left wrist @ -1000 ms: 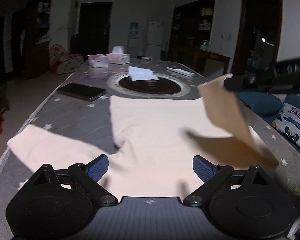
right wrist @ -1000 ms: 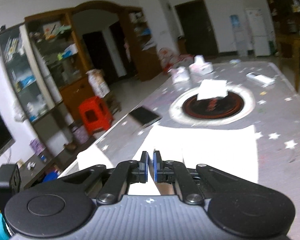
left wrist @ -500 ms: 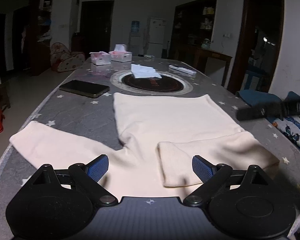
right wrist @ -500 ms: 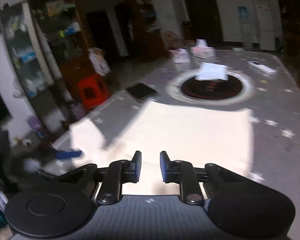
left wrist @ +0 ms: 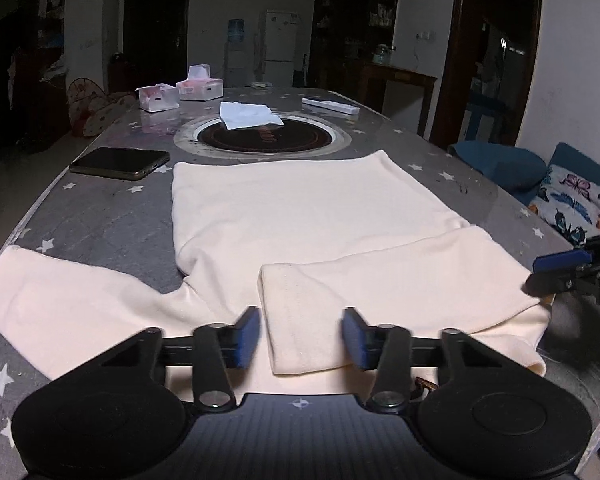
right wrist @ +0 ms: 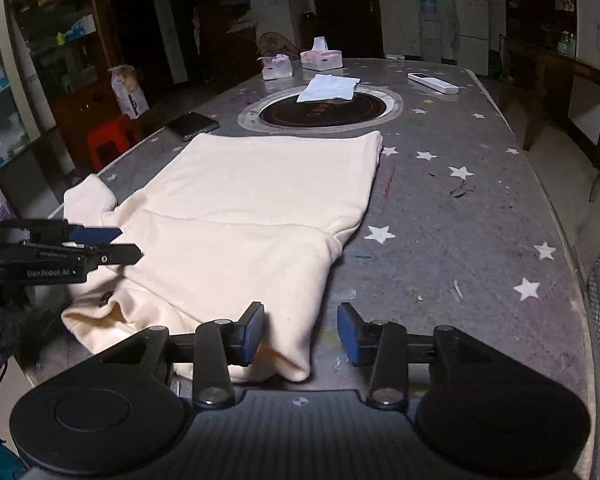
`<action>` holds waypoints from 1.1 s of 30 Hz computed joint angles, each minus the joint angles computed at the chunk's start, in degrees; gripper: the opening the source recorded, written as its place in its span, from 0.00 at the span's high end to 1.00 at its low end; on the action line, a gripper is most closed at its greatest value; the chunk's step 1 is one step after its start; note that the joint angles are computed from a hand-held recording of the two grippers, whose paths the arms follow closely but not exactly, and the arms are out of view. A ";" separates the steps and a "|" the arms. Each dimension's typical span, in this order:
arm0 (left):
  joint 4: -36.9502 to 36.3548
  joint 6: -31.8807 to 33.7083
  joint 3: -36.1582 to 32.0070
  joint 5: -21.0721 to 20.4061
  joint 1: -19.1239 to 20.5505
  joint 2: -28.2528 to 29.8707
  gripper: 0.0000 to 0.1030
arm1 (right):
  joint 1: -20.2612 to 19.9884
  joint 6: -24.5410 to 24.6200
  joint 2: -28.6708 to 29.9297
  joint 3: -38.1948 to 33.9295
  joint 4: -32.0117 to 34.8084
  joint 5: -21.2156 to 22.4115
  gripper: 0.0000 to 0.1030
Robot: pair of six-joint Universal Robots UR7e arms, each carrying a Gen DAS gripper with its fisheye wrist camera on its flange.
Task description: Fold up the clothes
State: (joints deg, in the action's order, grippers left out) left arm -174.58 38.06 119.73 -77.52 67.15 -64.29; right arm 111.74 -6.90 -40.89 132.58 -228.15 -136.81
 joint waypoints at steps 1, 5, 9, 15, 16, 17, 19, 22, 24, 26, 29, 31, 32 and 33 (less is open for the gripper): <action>-0.39 0.24 0.12 0.22 -0.12 0.05 0.71 | -0.21 -0.50 -0.01 -0.01 -0.82 0.37 0.61; -1.35 0.28 0.31 0.35 -0.39 -0.39 0.94 | -1.19 -2.39 0.05 -1.15 -2.96 1.56 0.60; -2.88 1.29 0.85 -0.51 -0.94 -1.16 0.96 | -2.28 -3.64 0.40 -2.48 -3.91 2.67 0.60; -3.71 1.43 1.24 0.23 -1.28 -1.61 1.00 | -3.11 -4.30 0.88 -3.07 -4.04 3.70 0.60; -4.12 1.26 1.35 0.46 -1.33 -1.79 1.00 | -3.07 -4.42 1.01 -3.28 -4.17 3.33 0.60; -4.73 1.07 1.47 0.71 -1.35 -1.95 1.00 | -3.01 -4.62 1.16 -3.48 -4.45 2.97 0.60; -5.69 0.53 1.66 1.40 -1.48 -2.28 1.00 | -2.87 -5.54 1.68 -3.92 -6.13 2.44 0.61; -3.33 -1.46 0.64 0.94 -1.31 -2.45 1.00 | -3.05 -6.10 2.01 -4.58 -7.77 2.51 0.64; -0.43 -2.23 -0.19 -0.63 -1.14 -2.31 0.98 | -3.44 -5.98 2.03 -4.86 -7.94 3.10 0.74; 1.29 -2.00 -0.65 -1.74 -1.21 -1.51 0.96 | -3.70 -5.59 2.11 -5.17 -7.51 3.58 0.79; 2.04 -2.00 -1.16 -1.70 -1.43 0.30 0.96 | -3.78 -6.66 2.57 -5.82 -7.42 4.99 0.80; 1.70 -2.37 -1.50 -0.67 -1.42 1.35 0.96 | -4.03 -8.94 3.58 -6.96 -7.45 4.49 0.80; 1.35 -2.53 -1.67 0.22 -1.37 1.80 0.96 | -4.22 -9.70 3.98 -7.43 -7.27 4.17 0.80; 1.20 -2.69 -1.87 0.92 -1.18 2.05 0.96 | -4.69 -9.10 4.04 -7.53 -6.35 3.61 0.81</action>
